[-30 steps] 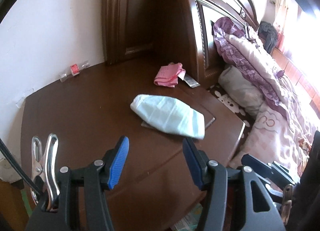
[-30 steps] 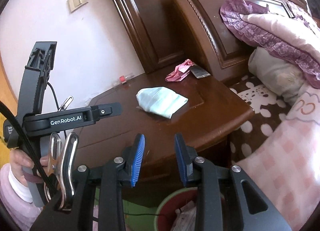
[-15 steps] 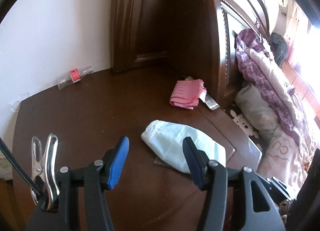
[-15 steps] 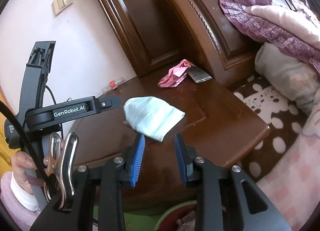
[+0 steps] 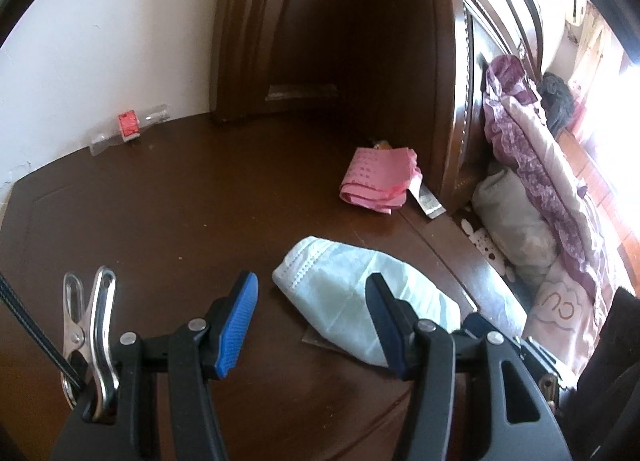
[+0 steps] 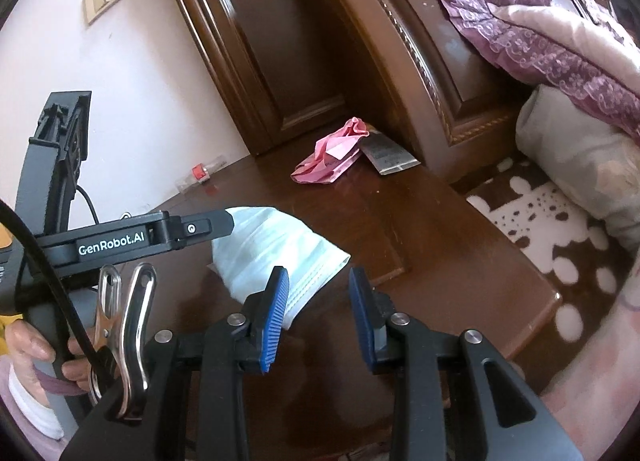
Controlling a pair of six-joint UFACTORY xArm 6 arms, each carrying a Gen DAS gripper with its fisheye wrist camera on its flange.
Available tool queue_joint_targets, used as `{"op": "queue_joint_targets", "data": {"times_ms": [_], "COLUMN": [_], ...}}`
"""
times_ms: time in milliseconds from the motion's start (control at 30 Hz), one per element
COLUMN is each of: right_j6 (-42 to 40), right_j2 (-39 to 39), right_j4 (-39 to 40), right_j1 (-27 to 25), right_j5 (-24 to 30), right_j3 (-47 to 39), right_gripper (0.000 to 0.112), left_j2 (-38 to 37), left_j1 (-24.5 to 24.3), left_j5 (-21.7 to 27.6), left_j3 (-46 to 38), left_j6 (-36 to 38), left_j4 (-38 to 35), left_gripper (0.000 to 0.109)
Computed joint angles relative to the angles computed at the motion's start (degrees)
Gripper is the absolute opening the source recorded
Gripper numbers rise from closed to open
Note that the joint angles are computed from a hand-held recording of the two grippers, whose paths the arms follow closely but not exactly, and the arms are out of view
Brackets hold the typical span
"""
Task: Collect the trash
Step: 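Close the right gripper on the white face mask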
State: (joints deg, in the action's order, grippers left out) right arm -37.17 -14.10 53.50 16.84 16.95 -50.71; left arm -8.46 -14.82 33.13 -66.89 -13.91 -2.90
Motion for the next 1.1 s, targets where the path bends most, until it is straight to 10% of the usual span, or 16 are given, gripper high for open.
{"op": "queue_joint_targets", "data": {"times_ms": [1100], "right_j6": [-15.50], "right_j2": [-1.34], "right_j4": [13.12], "right_j1": [2.28], "right_j5": [-0.63], "right_j3": [1.59], "right_gripper": [0.004], "left_j2": [-8.31], "left_j1": [-3.16], "left_j5": [-3.68], "left_j3": [9.85], "left_j6": [-1.12], "left_j4": [-1.18], "left_gripper": [0.012]}}
